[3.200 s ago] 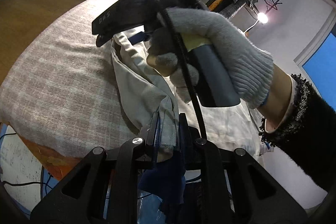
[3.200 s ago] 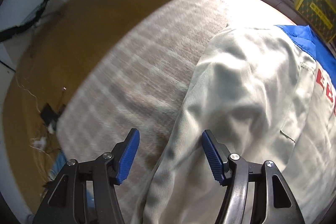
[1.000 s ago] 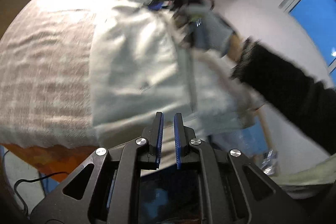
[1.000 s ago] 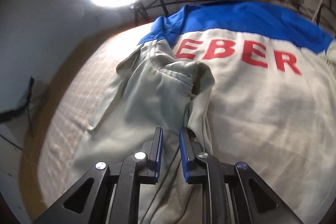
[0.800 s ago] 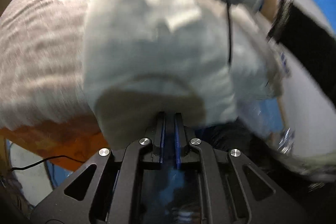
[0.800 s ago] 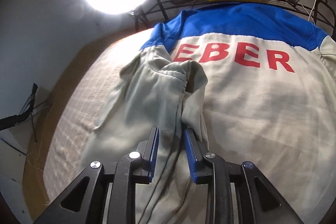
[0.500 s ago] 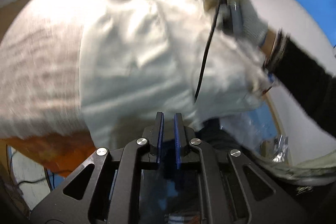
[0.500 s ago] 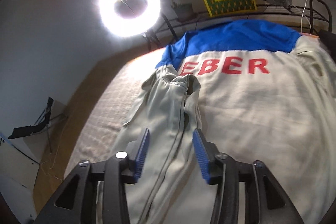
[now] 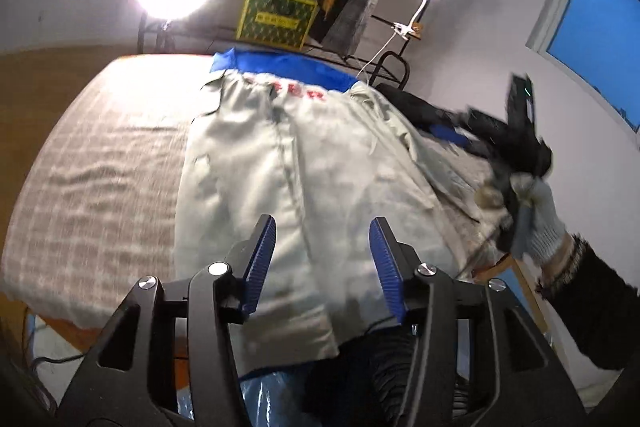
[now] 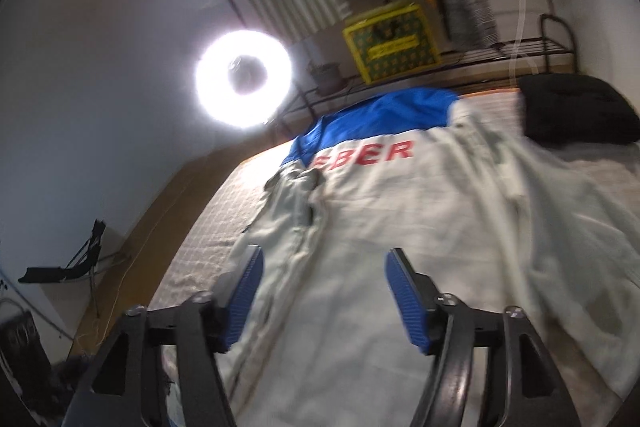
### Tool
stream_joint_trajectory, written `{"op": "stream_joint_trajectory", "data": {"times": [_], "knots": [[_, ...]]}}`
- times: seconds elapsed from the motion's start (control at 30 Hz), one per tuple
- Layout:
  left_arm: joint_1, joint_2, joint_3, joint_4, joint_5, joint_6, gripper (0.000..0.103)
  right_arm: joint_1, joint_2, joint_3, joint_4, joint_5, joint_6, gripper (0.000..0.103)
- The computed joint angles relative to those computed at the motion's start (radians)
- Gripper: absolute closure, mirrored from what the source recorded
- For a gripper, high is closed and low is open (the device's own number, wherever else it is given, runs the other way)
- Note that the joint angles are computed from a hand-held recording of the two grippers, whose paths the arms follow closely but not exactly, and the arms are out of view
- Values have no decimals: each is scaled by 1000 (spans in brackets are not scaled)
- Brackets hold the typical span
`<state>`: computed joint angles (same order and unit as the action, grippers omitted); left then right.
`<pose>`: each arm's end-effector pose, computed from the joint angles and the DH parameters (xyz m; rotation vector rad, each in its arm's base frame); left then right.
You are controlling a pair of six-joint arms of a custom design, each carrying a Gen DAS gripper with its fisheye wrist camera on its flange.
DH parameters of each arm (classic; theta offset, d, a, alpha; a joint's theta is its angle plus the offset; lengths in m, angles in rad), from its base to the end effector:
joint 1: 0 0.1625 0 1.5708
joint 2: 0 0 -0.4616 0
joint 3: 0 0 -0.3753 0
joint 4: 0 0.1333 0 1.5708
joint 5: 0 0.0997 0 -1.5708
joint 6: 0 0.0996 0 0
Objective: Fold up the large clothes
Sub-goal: 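Grasp the blue sleeve cuff with the right gripper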
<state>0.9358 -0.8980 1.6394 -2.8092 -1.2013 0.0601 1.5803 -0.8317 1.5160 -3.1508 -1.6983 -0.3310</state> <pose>-0.2768 -0.6610 0.2360 0.8326 2.6901 -0.8335 0.1277 -0.7400 0.2825 0.3647 -2.5956 1.2156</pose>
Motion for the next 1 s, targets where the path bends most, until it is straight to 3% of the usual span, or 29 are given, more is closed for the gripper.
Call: {"op": "stream_joint_trajectory", "data": {"times": [0.2,0.53,0.73,1.0], "knots": [[-14,42,-68,46,-42,-40,47,-64,-153,212,-148,-39,50,27],[-48,132,-140,112,-90,-22,47,-200,-407,454,-246,-101,87,27],[-43,187,-192,172,-116,-67,47,-304,-509,491,-193,-85,136,27],[-29,212,-220,212,-127,-120,47,-451,-489,424,-106,-4,313,30]]}}
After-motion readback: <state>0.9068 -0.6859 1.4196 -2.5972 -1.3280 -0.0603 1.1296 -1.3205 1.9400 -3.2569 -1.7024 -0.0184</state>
